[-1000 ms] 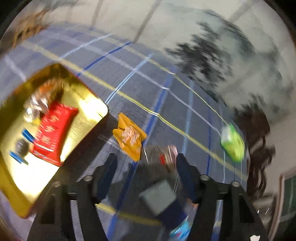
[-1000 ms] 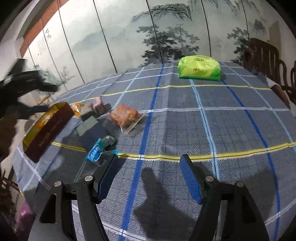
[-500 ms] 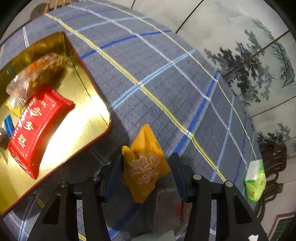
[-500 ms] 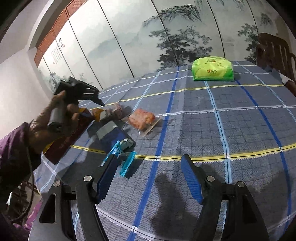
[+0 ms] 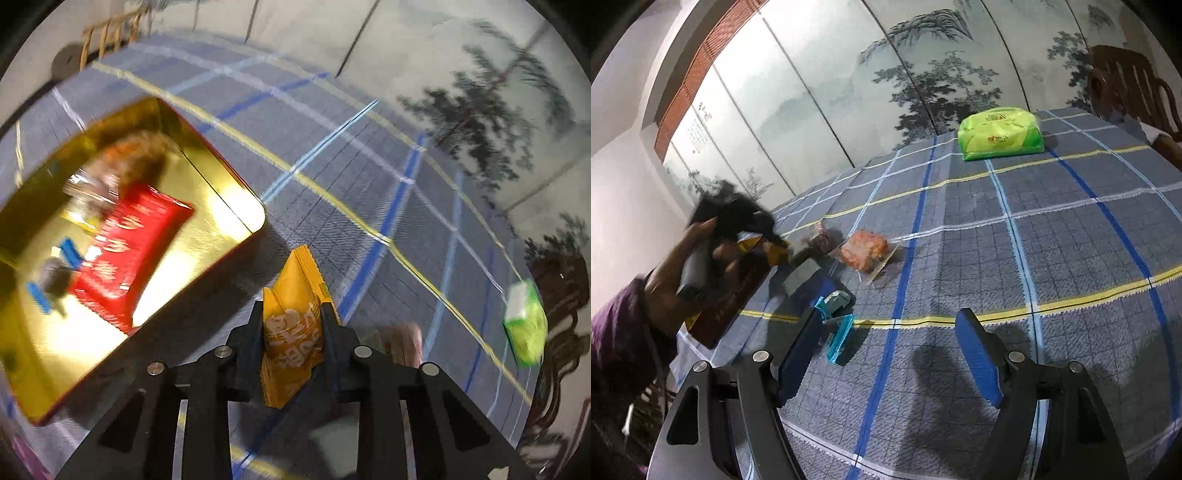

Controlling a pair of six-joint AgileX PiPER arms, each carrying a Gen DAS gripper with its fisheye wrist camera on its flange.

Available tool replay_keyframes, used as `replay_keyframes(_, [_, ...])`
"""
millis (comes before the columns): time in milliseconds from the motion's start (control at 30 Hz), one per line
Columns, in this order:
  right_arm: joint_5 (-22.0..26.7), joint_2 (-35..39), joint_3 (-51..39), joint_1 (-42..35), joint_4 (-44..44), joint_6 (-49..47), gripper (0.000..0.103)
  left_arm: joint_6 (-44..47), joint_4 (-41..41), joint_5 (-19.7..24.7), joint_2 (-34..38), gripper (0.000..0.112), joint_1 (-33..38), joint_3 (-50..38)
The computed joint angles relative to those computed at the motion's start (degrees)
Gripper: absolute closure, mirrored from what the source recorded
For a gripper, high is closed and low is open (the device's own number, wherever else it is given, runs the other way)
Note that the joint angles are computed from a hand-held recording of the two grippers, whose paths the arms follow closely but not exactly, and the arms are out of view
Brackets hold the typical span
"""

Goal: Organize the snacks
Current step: 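Lift the orange bag with the left tool while the right tool grasps the blue-and-white package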

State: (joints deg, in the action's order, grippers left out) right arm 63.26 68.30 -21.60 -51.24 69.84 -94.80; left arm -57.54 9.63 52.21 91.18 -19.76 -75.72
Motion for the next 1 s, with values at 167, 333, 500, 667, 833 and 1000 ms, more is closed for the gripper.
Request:
replay_keyframes(167, [-2.2, -0.6, 0.0, 2.2, 0.1, 0.8, 0.028, 8.9, -7.4, -1.0, -10.3, 0.088, 0.5, 8.6])
replay_keyframes(333, [-4.1, -2.6, 0.5, 6.0, -1.5, 0.5, 0.028, 15.0, -9.7, -0.3, -18.6, 0.088, -2.5, 14.6])
replay_keyframes(500, [-2.3, -3.3, 0.7, 6.6, -3.1, -1.5, 0.028, 21.3, -12.5, 2.2, -27.2, 0.088, -5.0, 20.1])
replay_keyframes(667, [-6.7, -7.3, -0.6, 17.2, -5.6, 3.0, 0.028, 24.4, -14.2, 4.8, -32.4, 0.088, -5.3, 22.9])
replay_keyframes(833, [-21.1, -3.9, -5.5, 40.7, -8.3, 12.6, 0.028, 29.1, -17.7, 6.9, -36.1, 0.088, -1.2, 23.7])
replay_keyframes(1000, [-31.2, 3.6, -10.9, 52.7, -12.2, 18.6, 0.028, 32.2, -18.8, 8.9, -38.7, 0.087, 1.6, 22.8])
